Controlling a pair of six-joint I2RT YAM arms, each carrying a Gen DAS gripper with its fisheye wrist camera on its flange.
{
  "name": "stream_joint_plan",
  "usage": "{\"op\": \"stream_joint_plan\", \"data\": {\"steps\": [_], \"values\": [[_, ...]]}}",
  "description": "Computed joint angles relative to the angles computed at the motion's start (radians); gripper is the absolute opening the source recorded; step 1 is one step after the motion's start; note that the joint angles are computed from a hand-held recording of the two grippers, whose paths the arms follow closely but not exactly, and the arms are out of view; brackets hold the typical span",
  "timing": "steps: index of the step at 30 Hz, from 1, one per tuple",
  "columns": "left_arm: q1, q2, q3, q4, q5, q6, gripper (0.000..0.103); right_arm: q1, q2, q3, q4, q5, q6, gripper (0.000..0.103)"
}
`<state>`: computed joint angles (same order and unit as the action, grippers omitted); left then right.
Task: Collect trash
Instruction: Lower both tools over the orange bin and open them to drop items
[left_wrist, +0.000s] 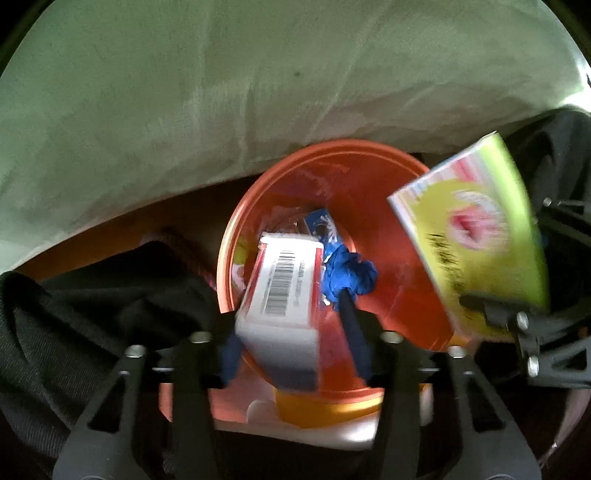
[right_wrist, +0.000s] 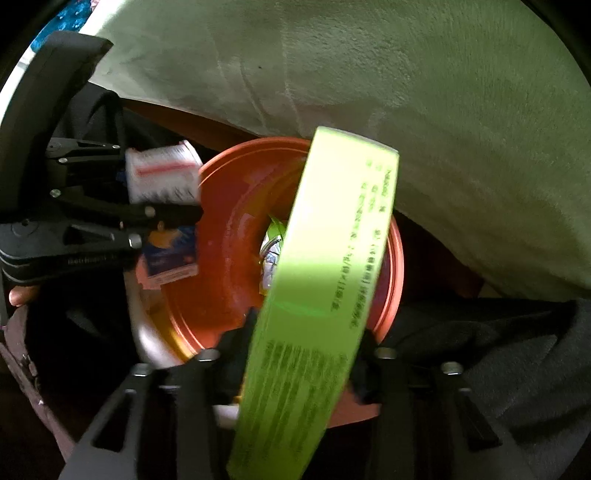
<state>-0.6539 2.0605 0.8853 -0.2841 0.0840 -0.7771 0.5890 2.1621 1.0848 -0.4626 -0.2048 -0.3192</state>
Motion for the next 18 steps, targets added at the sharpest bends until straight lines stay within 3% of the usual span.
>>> {"op": "stream_joint_plan", "data": {"steps": [5,18], "values": [[0.008,-0.024,-0.018,0.012,0.006,-0.015,0.07,-0.014,-0.017,-0.017,0.008,-0.005,0.013,0.058],[-0.02,-0.081,-0.054,0.035,-0.022,-0.058,0.07,-0.042,-0.094,-0.069,0.018,0.0,-0.004,0.059]]}}
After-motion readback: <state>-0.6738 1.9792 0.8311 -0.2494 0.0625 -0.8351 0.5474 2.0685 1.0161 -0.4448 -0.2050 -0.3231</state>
